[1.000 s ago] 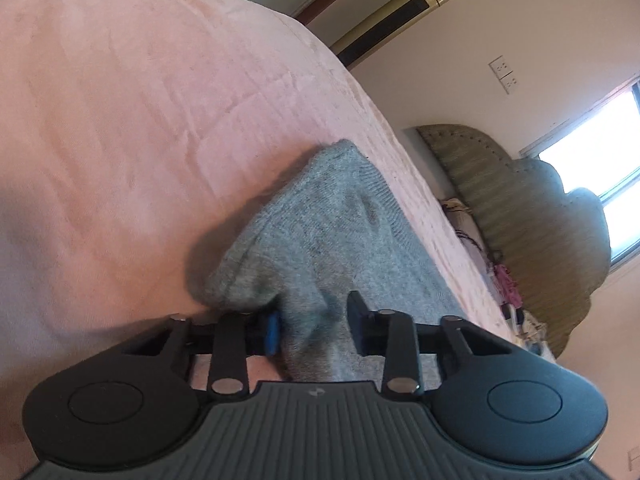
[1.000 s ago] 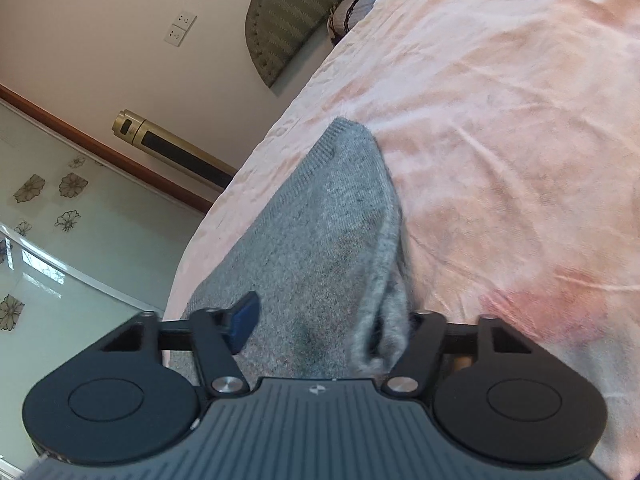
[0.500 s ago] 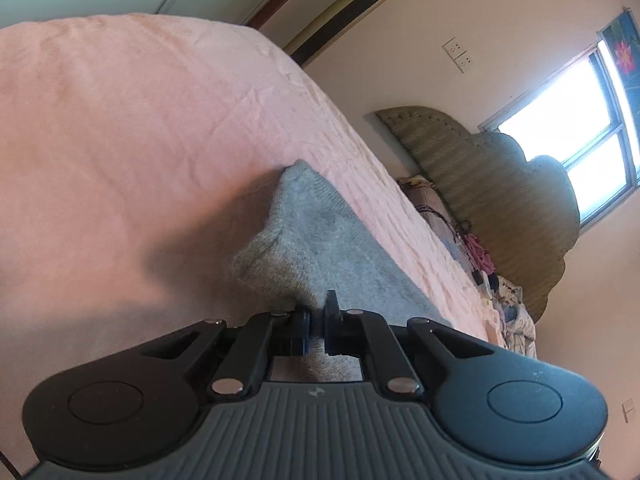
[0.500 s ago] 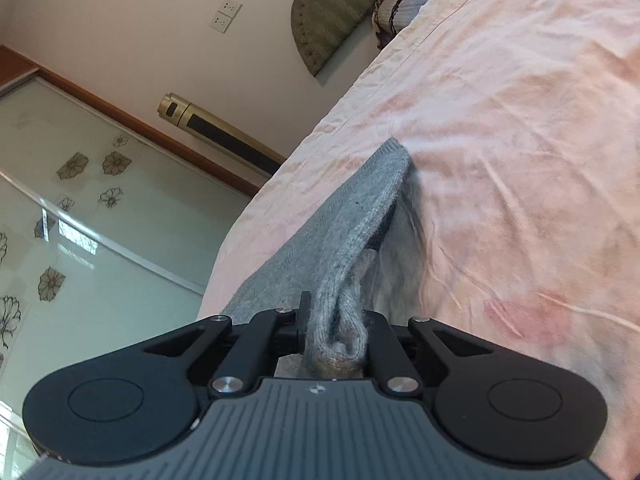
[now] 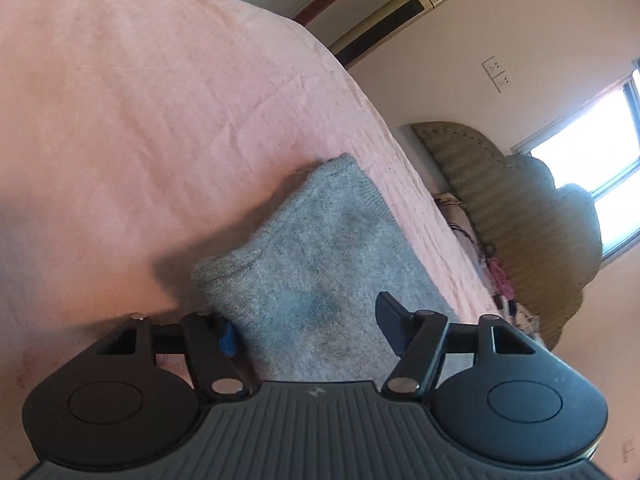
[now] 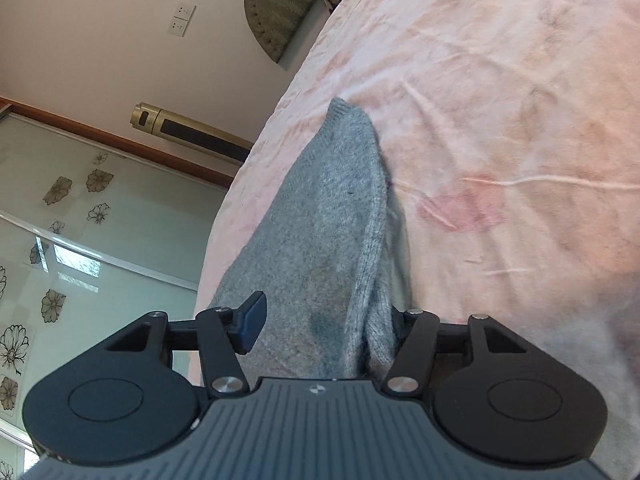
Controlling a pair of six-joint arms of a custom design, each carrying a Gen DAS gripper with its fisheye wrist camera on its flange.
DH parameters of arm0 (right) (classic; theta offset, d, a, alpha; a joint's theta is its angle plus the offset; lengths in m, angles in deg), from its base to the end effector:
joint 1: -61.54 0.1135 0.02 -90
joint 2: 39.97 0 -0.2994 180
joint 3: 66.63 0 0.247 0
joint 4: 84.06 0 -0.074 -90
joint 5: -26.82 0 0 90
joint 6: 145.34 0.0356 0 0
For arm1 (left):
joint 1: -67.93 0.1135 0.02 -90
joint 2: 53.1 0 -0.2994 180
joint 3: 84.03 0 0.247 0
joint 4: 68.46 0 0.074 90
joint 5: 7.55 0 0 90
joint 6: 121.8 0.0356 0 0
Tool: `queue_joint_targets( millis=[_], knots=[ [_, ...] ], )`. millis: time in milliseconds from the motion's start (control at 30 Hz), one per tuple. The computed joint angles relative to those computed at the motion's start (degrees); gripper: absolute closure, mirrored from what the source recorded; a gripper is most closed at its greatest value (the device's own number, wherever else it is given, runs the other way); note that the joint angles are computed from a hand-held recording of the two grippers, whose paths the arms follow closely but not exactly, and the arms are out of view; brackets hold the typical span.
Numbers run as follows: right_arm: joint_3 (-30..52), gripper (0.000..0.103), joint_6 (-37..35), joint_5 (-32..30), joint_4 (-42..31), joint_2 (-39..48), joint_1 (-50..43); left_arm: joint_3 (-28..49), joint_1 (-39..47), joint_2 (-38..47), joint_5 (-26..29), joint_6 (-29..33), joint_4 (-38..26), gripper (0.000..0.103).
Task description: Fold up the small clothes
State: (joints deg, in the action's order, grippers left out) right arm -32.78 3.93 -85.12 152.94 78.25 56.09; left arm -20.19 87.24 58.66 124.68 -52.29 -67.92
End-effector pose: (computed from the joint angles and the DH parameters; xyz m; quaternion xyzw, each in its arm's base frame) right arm 0.2808 -0.0134 0.0823 0.3654 0.7614 0.3759 0.3814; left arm 0.3519 0.0979 0.1344 -0.1727 0.8617 -0.3391 0.3355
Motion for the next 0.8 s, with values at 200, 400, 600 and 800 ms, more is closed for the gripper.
queue_joint_targets(
  millis=[200, 400, 600, 800],
  knots=[
    [1.5, 0.091, -6.4, -4.3, -8.8, -3.8, -0.7, 0.6, 3.5, -2.5, 5.2, 7.0, -6.8, 0.098],
    [-3.5, 0.092, -15.0, -10.8, -21.2, -16.0, -7.4, 1.7, 9.0, -3.8, 7.7, 29.0, -25.6, 0.097],
    [-2.8, 0.053, -25.3, -11.9, -34.9, -22.1, -11.1, 3.3, 14.2, -6.9, 6.4, 36.2, -26.9, 0.065],
    [15.3, 0.028, -35.7, -4.5, -46.1, -19.4, -11.9, 7.0, 2.4, -5.6, -3.3, 25.2, -2.9, 0.020]
  ],
)
